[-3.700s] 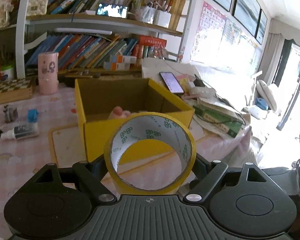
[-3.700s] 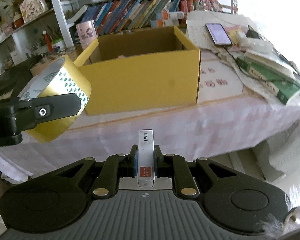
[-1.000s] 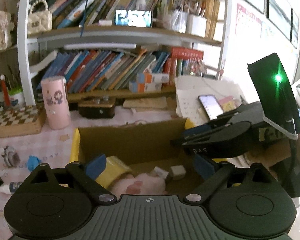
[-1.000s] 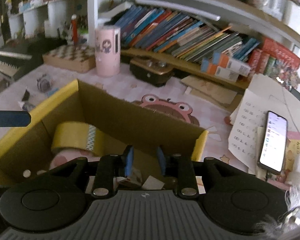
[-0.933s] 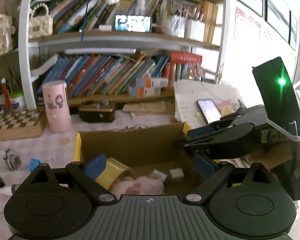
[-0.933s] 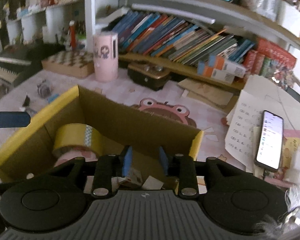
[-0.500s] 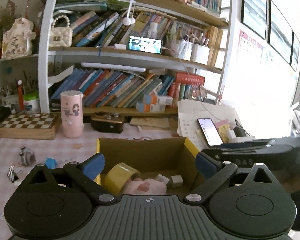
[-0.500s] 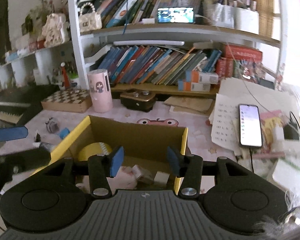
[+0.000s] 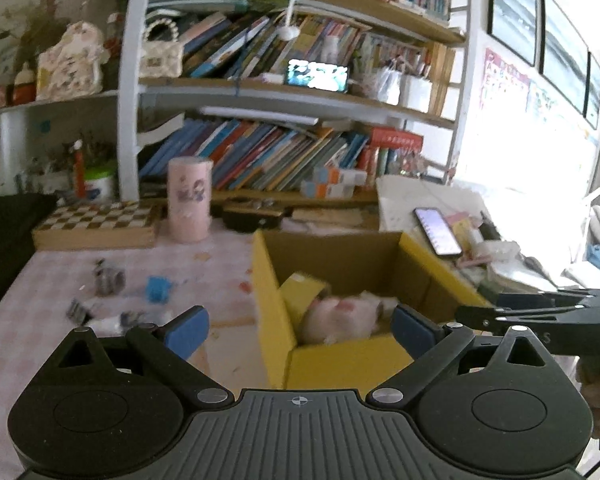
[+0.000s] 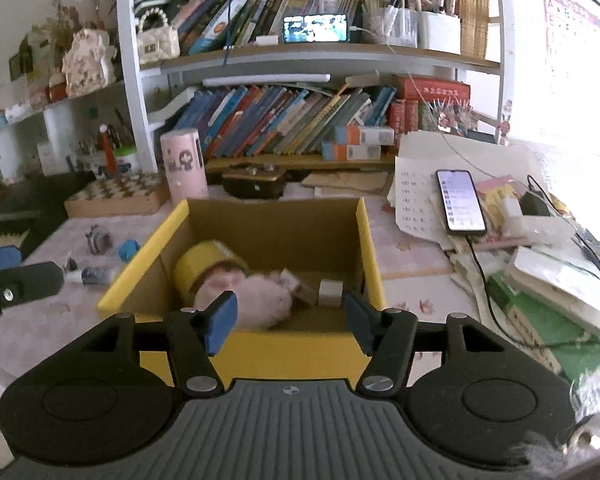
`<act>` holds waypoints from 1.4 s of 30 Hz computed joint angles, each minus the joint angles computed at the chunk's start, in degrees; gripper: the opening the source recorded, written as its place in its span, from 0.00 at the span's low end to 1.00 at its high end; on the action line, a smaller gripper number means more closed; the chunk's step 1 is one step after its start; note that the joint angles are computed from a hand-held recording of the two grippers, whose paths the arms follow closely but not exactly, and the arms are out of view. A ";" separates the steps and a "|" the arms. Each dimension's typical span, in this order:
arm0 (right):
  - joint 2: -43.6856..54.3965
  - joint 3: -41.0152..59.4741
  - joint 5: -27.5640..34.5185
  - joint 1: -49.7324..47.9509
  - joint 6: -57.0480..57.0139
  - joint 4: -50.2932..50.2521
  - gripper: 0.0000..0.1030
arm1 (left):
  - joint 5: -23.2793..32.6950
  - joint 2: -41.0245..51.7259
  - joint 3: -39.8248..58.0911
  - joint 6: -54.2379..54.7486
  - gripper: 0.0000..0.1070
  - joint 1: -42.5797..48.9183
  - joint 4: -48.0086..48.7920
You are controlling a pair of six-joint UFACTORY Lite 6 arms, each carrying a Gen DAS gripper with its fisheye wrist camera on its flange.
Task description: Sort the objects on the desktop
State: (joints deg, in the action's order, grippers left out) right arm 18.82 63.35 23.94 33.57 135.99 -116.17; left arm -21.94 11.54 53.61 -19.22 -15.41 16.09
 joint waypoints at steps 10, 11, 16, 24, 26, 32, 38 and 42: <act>2.40 -3.24 8.14 13.82 -2.09 16.10 0.60 | -2.60 -7.28 -13.26 -6.56 0.93 7.98 10.13; 2.79 -3.11 8.38 14.94 -2.52 17.55 0.60 | -2.95 -7.85 -14.32 -7.33 0.93 8.79 11.45; 5.32 -1.16 9.65 20.26 -4.55 23.63 0.62 | -4.69 -10.43 -18.82 -11.66 0.93 13.00 18.24; 10.59 4.72 9.95 26.35 -8.42 30.45 0.63 | -6.08 -14.11 -24.54 -15.52 0.93 18.95 27.80; 12.15 6.78 9.68 27.49 -9.70 31.59 0.63 | -6.36 -14.78 -25.31 -17.77 0.93 21.10 31.81; 16.94 12.91 10.01 31.06 -12.77 34.67 0.63 | -8.17 -16.97 -27.97 -21.76 0.93 27.33 40.66; 20.96 18.25 10.09 32.95 -14.97 37.84 0.63 | -9.77 -18.25 -29.31 -23.71 0.93 32.99 46.90; 24.27 23.22 10.57 34.03 -17.64 39.82 0.63 | -10.96 -18.49 -29.63 -24.31 0.93 37.07 49.81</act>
State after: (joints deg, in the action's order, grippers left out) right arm 43.08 86.57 34.51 67.59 118.35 -76.35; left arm -32.89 -6.94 23.98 -43.52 21.66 65.89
